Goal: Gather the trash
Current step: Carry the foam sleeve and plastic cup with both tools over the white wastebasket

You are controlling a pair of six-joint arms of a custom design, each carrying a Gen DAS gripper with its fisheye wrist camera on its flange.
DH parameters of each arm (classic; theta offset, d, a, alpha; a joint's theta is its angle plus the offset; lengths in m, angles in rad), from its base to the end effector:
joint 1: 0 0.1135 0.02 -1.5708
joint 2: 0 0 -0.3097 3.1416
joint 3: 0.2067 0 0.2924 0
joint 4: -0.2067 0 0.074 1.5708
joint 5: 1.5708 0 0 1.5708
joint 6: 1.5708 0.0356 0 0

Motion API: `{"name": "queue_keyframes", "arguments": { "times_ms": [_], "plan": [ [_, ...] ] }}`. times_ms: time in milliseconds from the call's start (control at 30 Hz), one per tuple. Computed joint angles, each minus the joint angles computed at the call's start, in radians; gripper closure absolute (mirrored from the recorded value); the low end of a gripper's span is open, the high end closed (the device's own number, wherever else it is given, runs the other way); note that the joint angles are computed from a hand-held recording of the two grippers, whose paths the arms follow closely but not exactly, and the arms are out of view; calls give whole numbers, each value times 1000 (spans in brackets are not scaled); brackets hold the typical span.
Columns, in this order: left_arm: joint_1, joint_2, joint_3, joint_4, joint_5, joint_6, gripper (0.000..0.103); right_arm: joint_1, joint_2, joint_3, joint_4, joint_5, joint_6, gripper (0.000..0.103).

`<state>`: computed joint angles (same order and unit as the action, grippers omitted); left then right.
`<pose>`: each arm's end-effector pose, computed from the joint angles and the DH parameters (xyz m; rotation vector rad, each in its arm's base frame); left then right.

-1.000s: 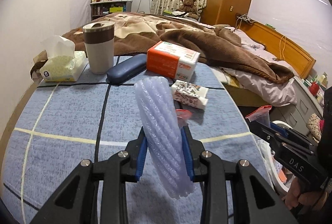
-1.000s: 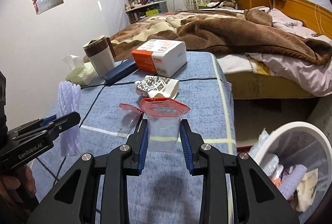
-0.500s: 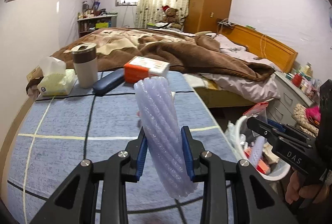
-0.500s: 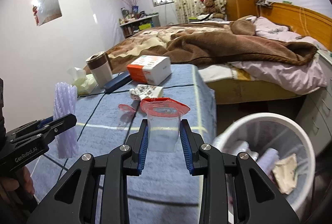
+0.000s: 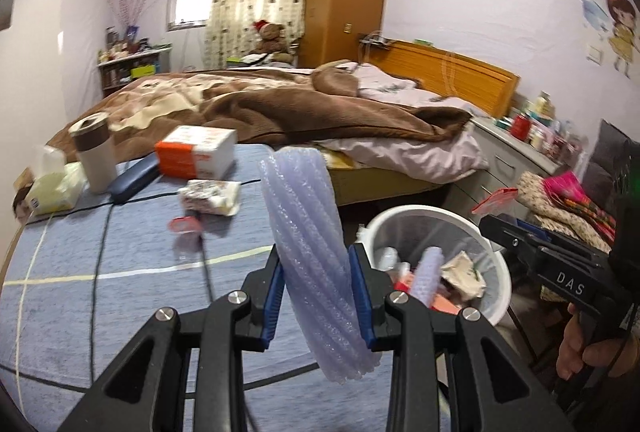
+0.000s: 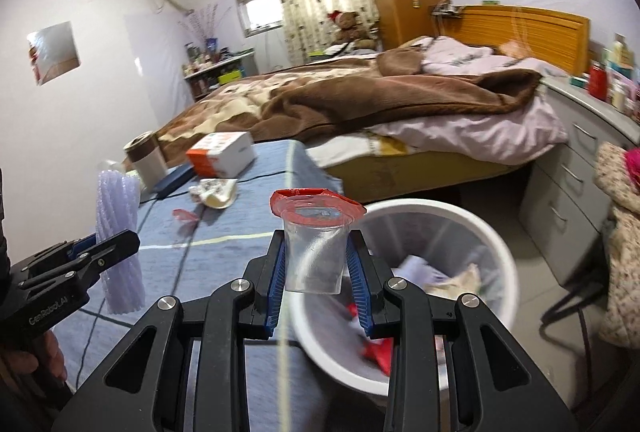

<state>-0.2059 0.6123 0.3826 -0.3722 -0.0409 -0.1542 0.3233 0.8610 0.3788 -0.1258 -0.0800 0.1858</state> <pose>0.1463 -0.0291 0.2227 0.0329 2.1764 -0.1613 0.1787 0.0629 0.2063 -0.1971 2.1925 0.3748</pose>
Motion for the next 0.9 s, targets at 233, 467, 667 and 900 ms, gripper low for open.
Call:
{"name": "queue_keyframes", "arguments": {
  "times_ms": [233,467,667,900],
  "plan": [
    [-215,143,13,107,-89,-70,70,-185,-38,-29,-33,-84,-54,72],
    [-363,299,48,207,-150,-110,70,-314,-27,-44,-42,-148,-120,72],
    [-443,436,79,283,-177,-129,70,-407,2,-48,-38,-189,-186,72],
    [-477,579,119,335,-190,-129,70,-458,129,-47,24,-223,-218,72]
  ]
}}
